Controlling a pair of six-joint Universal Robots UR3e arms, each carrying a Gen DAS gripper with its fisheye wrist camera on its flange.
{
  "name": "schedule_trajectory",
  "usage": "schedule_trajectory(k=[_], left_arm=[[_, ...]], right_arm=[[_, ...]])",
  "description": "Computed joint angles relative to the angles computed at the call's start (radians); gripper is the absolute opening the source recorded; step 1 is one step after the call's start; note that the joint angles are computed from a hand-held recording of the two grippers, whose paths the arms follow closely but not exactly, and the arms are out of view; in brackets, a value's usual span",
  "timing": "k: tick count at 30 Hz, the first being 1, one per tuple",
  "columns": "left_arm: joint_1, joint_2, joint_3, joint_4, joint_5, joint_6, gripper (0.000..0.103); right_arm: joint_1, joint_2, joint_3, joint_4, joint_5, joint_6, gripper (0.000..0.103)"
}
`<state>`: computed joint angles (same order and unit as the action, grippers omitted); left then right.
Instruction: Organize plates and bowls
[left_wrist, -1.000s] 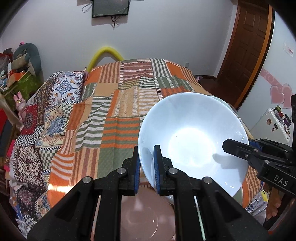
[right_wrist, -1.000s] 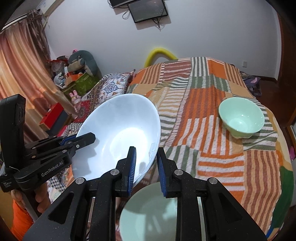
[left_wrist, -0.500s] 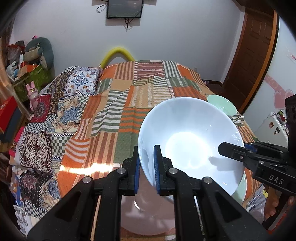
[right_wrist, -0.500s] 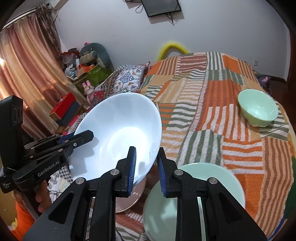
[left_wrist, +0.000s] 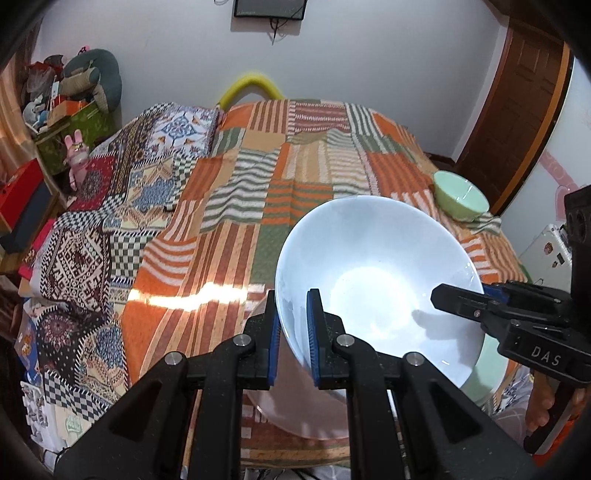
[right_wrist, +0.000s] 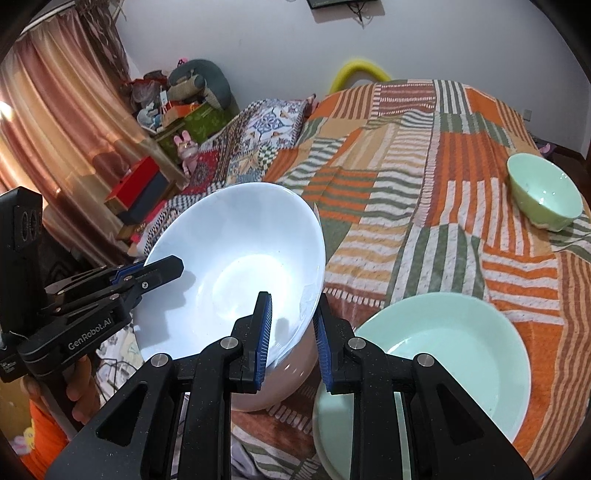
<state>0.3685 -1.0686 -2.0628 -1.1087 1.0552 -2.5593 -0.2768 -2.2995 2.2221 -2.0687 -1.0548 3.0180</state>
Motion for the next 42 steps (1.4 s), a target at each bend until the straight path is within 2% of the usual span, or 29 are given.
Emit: schedule_trajectory(k=[6,21,36,42], left_arm=[[0.022,0.004,-0.046,0.001,0.011,0.017,0.012],[0.062,-0.022,-0.131,0.030,0.057,0.045,0.012],[0.043,-0.054,-0.171,0.129,0.103,0.035,0.012],[0.025,-0.071,-0.186,0.186,0.128,0.020,0.012]], right_arm=[[0.085,0.061,0.015,-0.069,-0.061,0.042,0.021],[0.214,0.179,0.041,-0.174,-0.137,0.102,0.022],[0.255,0.230,0.048,-0.202,-0.157,0.109,0.022],[0.306,0.263,0.046,-0.248,-0.203,0.126,0.023]])
